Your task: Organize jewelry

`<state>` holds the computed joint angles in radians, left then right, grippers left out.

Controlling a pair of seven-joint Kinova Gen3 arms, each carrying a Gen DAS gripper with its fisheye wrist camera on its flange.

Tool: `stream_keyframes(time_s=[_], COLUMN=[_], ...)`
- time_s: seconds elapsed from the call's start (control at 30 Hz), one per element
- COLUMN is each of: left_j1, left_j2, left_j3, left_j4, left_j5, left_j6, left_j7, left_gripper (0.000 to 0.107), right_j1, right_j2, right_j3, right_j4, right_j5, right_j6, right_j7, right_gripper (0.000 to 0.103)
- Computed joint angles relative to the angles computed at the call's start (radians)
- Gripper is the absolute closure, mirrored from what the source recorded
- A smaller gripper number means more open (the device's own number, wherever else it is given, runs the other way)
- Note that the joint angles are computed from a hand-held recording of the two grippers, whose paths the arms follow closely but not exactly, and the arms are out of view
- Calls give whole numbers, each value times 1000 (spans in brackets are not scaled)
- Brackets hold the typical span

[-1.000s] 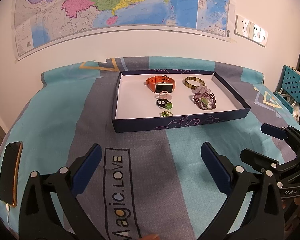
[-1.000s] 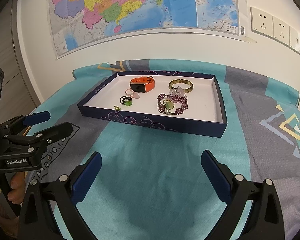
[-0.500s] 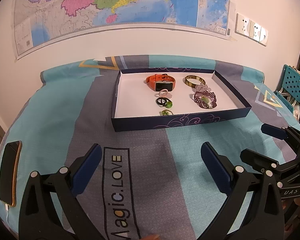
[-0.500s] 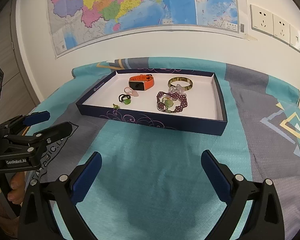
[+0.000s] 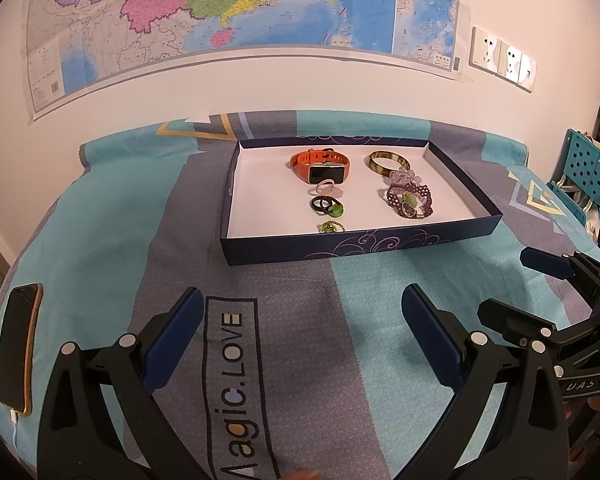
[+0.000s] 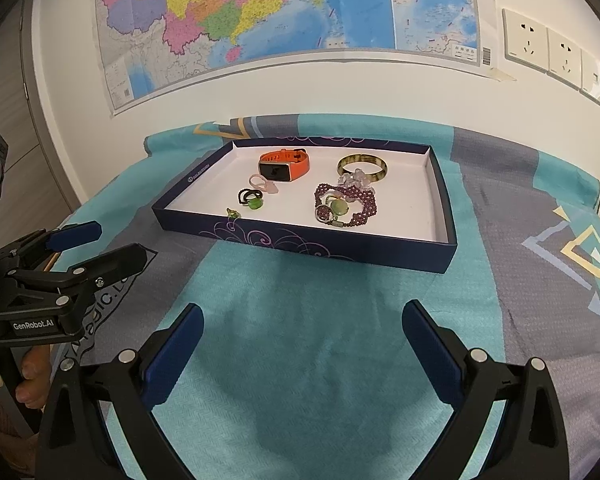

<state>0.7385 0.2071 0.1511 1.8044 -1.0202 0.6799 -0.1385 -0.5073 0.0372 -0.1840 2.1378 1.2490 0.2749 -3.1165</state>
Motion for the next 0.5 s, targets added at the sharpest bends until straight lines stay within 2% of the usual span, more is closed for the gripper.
stream_keyframes(time_s=[0.5], left_j1=[3], left_j2=[3], left_j3=[-1], left_j4=[-4], left_j5=[-1], left_j6=[4], left_j7=[0], left_gripper=[10], right_j1=[0], right_j2=[4], right_j3=[5], right_j4=[-5], right_j5=[-16], right_j6=[-2], right_j7=[14], right_gripper=[7])
